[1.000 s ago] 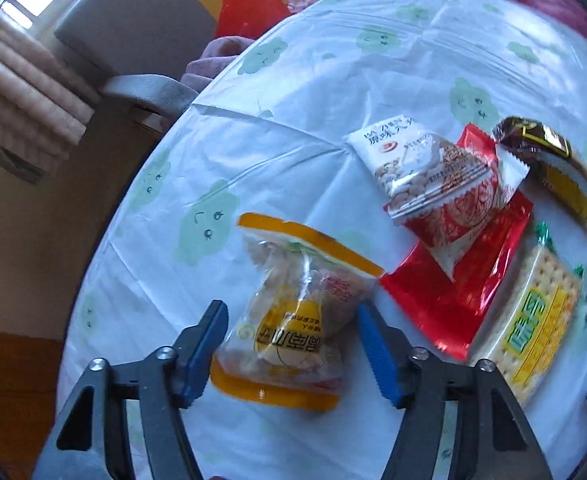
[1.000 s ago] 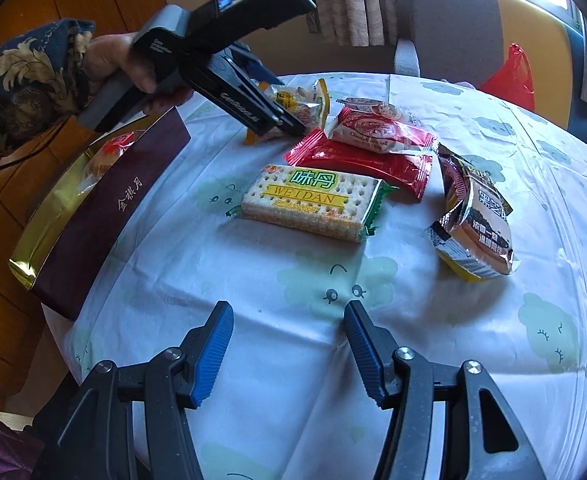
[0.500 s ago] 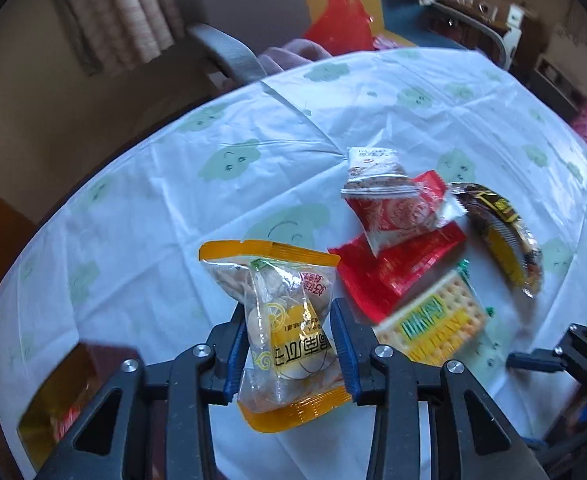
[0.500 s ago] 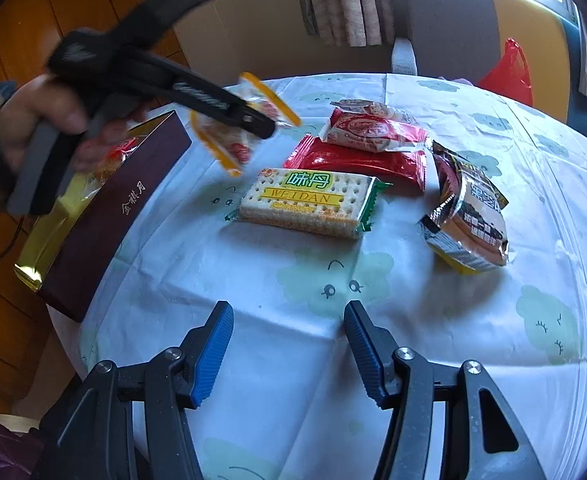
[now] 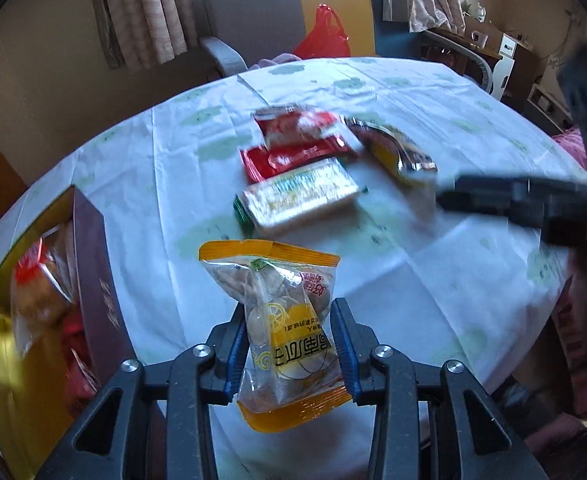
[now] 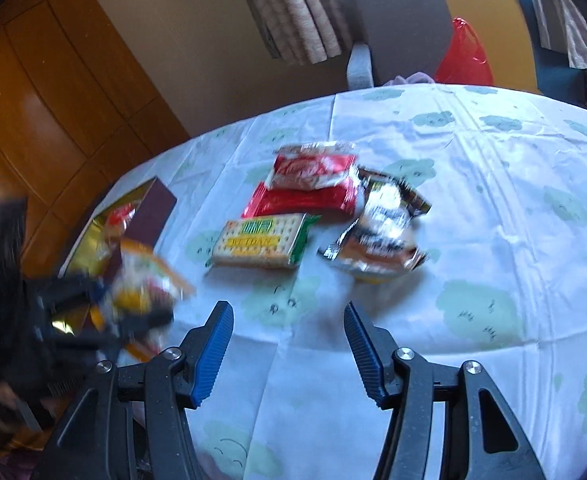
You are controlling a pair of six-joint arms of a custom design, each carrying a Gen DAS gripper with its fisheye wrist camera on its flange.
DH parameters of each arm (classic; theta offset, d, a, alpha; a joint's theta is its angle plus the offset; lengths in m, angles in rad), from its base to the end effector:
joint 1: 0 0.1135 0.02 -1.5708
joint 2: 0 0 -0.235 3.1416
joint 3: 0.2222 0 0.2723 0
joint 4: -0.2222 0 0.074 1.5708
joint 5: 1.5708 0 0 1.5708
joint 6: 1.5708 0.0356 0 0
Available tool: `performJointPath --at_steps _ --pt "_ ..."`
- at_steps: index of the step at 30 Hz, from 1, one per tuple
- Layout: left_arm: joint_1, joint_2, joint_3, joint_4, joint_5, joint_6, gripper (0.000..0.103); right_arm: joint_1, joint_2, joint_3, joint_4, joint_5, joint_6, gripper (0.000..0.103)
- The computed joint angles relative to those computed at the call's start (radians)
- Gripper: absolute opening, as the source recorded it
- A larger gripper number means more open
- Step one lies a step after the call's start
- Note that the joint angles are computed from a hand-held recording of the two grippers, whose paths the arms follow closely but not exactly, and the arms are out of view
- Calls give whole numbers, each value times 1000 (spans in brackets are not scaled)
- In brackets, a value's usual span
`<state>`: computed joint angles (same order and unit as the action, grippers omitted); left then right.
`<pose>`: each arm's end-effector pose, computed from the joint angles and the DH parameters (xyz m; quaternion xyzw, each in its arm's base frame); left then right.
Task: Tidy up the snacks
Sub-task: 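Lift the snack bag with the left gripper while the right gripper grasps a red-and-white candy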
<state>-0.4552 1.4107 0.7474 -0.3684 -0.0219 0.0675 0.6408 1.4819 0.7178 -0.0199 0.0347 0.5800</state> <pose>0.2564 -0.1246 0.1352 0.2462 0.9319 -0.0409 0.2633 0.2493 0.1843 0.1298 -0.0214 0.9232 0.2066 0.3232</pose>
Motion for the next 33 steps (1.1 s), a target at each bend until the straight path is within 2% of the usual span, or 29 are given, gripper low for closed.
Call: performJointPath --at_steps 5,9,12,22,30,32,33 --pt "-6 -2 -64 59 1 -25 40 -71 13 93 -51 -60 -32 59" --pt "40 10 -67 74 61 -43 40 -93 98 224 -104 -70 -82 59" --pt "54 -5 -90 93 85 -41 40 -111 214 363 -178 -100 -174 59" --pt "59 5 -103 130 99 -50 41 -148 659 909 -493 -46 -503 59" --pt "60 20 -93 127 107 -45 42 -148 900 1236 -672 -37 -681 58" --pt "62 25 -89 126 111 -46 42 -139 932 1281 -691 -35 -701 47" --pt "63 25 -90 127 112 -48 42 -137 936 1288 -686 -42 -701 36"
